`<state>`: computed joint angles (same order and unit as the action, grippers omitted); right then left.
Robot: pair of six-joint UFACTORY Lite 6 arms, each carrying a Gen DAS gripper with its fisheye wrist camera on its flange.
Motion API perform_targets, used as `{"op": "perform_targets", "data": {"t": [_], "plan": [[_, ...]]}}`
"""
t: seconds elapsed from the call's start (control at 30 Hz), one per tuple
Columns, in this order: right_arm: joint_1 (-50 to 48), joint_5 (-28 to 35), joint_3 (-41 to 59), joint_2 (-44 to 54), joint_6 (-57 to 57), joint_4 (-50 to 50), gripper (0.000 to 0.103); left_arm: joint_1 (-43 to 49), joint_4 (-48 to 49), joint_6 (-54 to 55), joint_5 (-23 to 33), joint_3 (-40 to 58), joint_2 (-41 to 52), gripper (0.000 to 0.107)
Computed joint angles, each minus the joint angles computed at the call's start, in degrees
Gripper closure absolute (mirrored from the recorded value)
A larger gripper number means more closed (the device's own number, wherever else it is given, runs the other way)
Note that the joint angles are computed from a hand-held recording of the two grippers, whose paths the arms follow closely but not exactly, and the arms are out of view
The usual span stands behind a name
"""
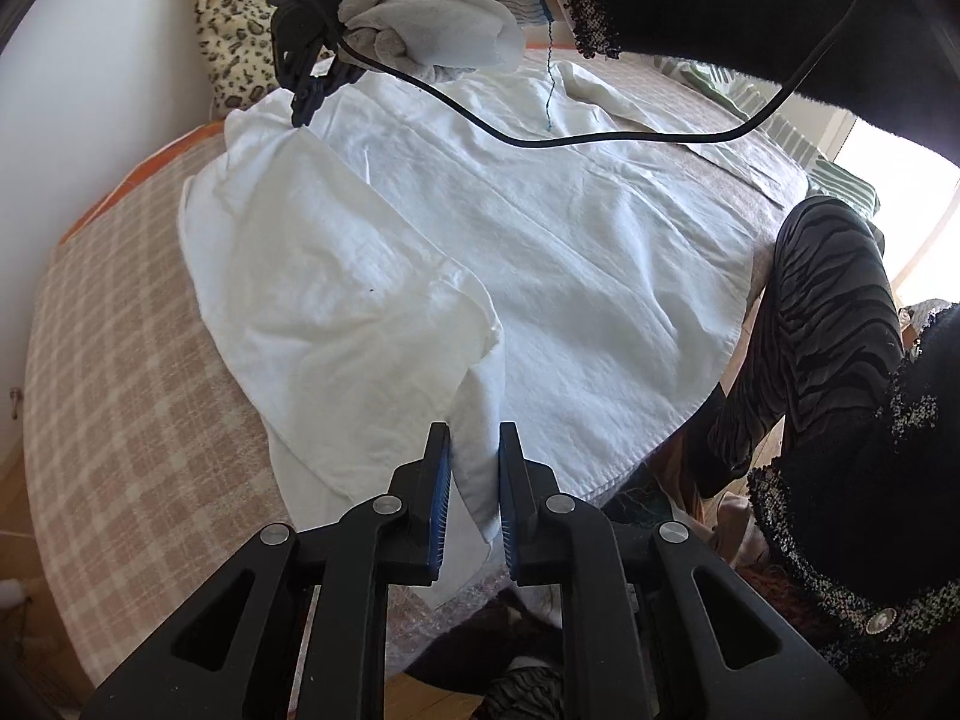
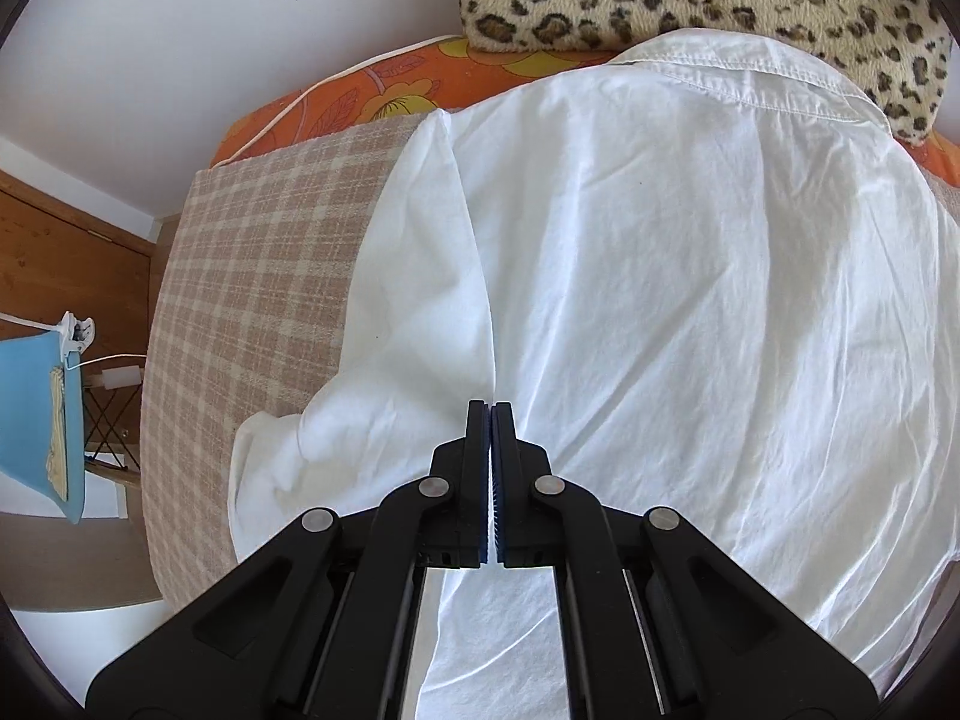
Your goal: Fold small clothes
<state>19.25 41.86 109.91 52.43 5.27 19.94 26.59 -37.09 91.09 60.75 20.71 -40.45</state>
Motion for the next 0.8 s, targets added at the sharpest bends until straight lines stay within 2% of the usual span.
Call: {"op": "perform_targets", "data": {"t": [0.1, 0.13, 0.17, 0.3, 0.33, 0.4, 0.53, 0.67, 0.8], "plan": [[0.9, -1.8, -2.2, -0.1, -1.1, -0.6, 0.101, 7.8, 1.1, 2.5, 5.6, 2.1, 0.3, 0.089], [1.6, -1.9, -2.3, -0.2, -0.1, -2.9, 0.101, 11.2, 1.0, 3.7, 7.5, 3.2, 1.1, 0.083], [2.3, -1.5, -2.1, -0.3, 0.9, -5.7, 0.101, 13.9, 0.8, 4.1, 8.5, 4.6, 2.9, 0.079], [4.3, -2.3, -4.9, -4.8, 6.5, -16.6, 0.098, 21.1, 0.1, 1.5, 9.7, 9.9, 13.2, 0.079], [4.9, -3.3, -6.9, -7.1, 8.6, -19.7, 0.095, 21.8, 0.1, 0.2, 9.2, 10.8, 15.4, 0.079], [6.2, -5.7, -10.8, -11.8, 9.2, -22.1, 0.078, 21.4, 0.1, -2.6, 8.0, 11.6, 18.5, 0.079], [9.9, -8.9, -13.0, -16.4, 0.3, -17.7, 0.07, 14.8, 1.3, -10.1, 3.8, 11.0, 22.9, 0.079], [16.5, -6.4, -4.8, -10.3, -0.9, -19.7, 0.055, 9.7, 3.5, -14.8, -2.2, 8.4, 22.9, 0.079], [20.6, -3.4, 3.3, -2.6, -2.0, -19.2, 0.054, 8.0, 4.8, -16.2, -5.7, 6.6, 22.6, 0.079]]}}
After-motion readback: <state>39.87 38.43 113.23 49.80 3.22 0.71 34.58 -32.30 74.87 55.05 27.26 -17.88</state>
